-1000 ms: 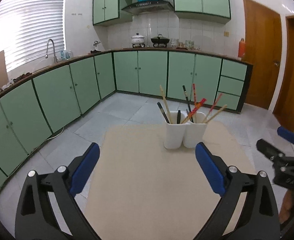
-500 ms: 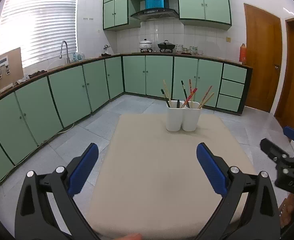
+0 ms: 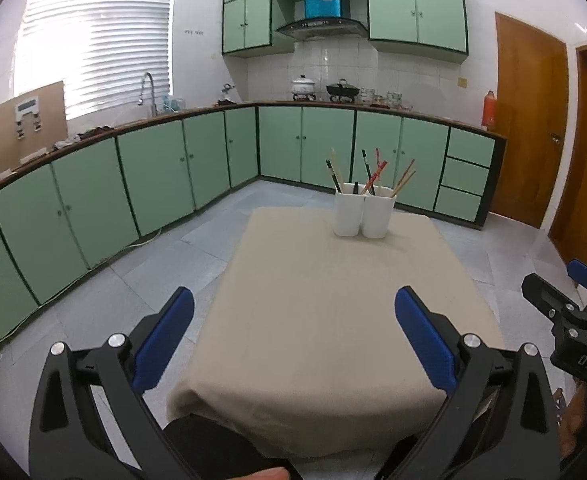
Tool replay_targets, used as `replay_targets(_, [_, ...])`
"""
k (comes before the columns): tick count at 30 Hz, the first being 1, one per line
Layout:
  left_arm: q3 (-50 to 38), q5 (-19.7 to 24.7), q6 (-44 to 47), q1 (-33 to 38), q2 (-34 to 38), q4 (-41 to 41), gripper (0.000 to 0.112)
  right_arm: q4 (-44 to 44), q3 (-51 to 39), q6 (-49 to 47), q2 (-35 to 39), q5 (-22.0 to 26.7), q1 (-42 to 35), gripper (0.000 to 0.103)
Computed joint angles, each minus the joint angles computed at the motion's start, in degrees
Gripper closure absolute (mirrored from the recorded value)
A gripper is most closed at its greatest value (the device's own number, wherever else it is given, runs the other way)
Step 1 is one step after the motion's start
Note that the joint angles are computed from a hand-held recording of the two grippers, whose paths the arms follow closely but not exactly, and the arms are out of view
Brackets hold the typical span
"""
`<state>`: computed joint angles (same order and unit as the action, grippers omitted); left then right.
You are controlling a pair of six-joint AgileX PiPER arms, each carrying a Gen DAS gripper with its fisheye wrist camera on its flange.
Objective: Organize utensils
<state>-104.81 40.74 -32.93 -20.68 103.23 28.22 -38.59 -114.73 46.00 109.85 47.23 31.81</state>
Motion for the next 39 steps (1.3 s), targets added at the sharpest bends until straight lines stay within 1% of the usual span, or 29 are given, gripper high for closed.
replay_targets(5, [9.79,-0.87,-5.6,-3.12,-8.33,5.16,0.015,-3.96,9.6,6.5,-6.68,-1.49,2.62,0.006])
replay_targets(7, [12.96,-0.92,-7.05,-3.99,-11.34,5.57,0.015,-5.73,12.46,8.33,-8.76,-1.68,3.59,0.006])
replay_targets(9, [15.07,-0.49,-7.84,-4.62,-13.66,4.78,0.015,-9.3,15.85,11.82,-11.38,-1.53,5.37,0.006])
replay_targets(10, [16.72,-0.27,-9.63,-5.41,-15.13,6.27,0.015,-10.78,17.42,13.31,-12.71,-1.41,6.22,0.006])
replay_targets(11, [18.16,0.51,-12.39,-6.75,-16.34,9.53,0.015,-11.51,18.28,14.0,-13.64,-1.29,6.72,0.006])
replay_targets(13, [20.56,1.74,-15.39,-8.87,-18.56,13.67,0.015,-13.13,20.16,15.64,-15.45,-0.94,7.75,0.006])
replay_targets(16, [22.89,3.06,-18.53,-11.31,-21.89,16.94,0.015,-14.95,22.12,17.15,-17.77,0.33,9.95,0.006])
replay_targets(19, [25.33,3.51,-20.38,-13.35,-25.37,18.84,0.015,-18.66,24.98,20.17,-20.56,2.42,13.32,0.006])
replay_targets(23, [27.83,5.67,-23.14,-16.8,-28.81,22.64,0.015,-21.55,27.23,22.88,-22.64,4.92,16.62,0.006])
replay_targets(24, [27.01,6.22,-23.36,-17.14,-28.33,22.65,0.015,-21.95,27.91,23.45,-23.14,4.9,16.96,0.006])
replay_targets(29, [28.77,5.62,-23.15,-17.45,-30.69,19.84,0.015,-23.2,28.33,24.08,-23.84,6.03,19.06,0.006])
replay_targets(33, [30.4,6.09,-25.45,-18.45,-32.22,21.7,0.015,-23.34,27.2,23.75,-23.27,7.09,19.84,0.006])
replay_targets(37, [31.87,6.54,-27.02,-19.1,-33.73,23.35,0.015,-25.55,26.48,25.47,-22.77,10.89,22.14,0.006])
replay_targets(39, [32.15,6.66,-26.88,-18.71,-33.84,22.98,0.015,-27.58,26.85,27.41,-23.02,11.94,23.01,0.006])
